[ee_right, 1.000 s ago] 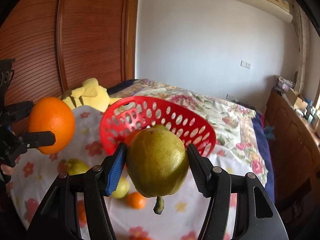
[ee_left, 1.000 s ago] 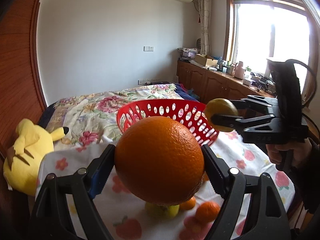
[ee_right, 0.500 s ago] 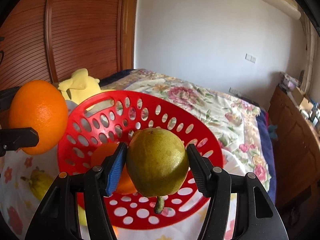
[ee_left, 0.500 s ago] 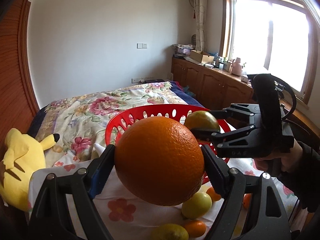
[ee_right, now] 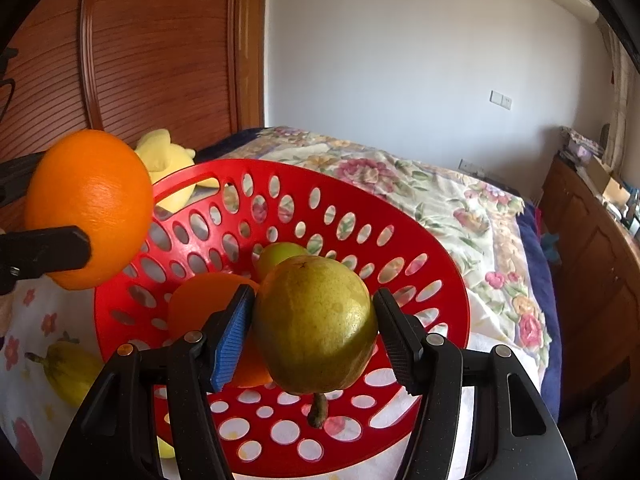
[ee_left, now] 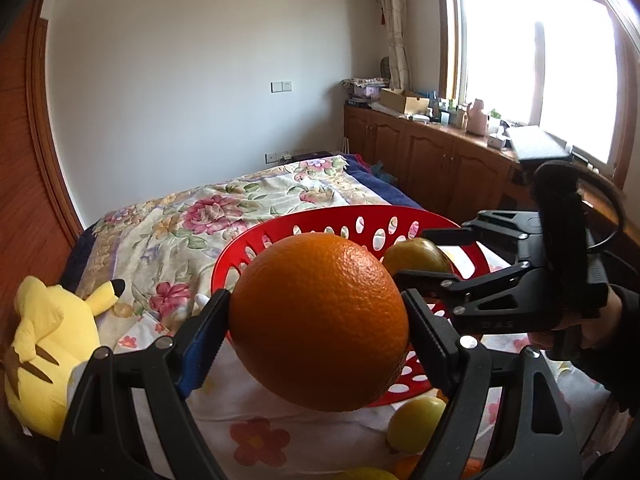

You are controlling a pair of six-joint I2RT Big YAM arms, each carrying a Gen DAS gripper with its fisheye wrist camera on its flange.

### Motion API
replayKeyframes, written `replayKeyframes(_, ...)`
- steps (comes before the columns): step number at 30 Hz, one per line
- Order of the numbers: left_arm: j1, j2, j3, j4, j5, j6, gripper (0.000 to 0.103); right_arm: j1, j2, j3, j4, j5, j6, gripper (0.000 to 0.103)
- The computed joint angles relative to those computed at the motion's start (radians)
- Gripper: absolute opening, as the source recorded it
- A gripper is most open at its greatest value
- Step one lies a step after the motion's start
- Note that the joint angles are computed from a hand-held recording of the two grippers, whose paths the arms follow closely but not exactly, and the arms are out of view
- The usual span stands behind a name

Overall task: Organize fruits
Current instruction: 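Carry the pear and the orange over the red basket with both tools, then open the right tool to drop the pear into the basket while the left tool lowers and releases the orange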

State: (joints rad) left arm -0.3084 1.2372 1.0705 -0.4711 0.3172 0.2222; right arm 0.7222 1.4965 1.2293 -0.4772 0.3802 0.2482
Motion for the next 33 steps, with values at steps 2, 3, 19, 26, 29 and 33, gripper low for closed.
replayKeyframes(2,-0.002,0.020,0.018,-0.003,0.000,0.004,0.084,-0.005,-0.011,-0.010,0.015,-0.001,0.005,0.065)
replayKeyframes(3,-0.006,0.030,0.026,-0.002,-0.008,0.004,0.084,-0.006,-0.019,-0.017,0.025,-0.011,0.003,0.065)
replayKeyframes(19,-0.045,0.113,0.078,-0.008,-0.104,-0.016,0.085,-0.008,-0.073,-0.088,0.112,-0.011,0.033,0.067)
replayKeyframes(26,-0.063,0.127,0.072,-0.001,-0.144,-0.028,0.085,-0.002,-0.087,-0.108,0.154,-0.030,0.046,0.069)
replayKeyframes(29,-0.067,0.131,0.080,-0.011,-0.149,-0.028,0.085,0.002,-0.090,-0.110,0.155,-0.027,0.049,0.069)
replayKeyframes(33,-0.071,0.137,0.087,-0.013,-0.172,-0.029,0.086,0.003,-0.091,-0.112,0.159,-0.023,0.050,0.070)
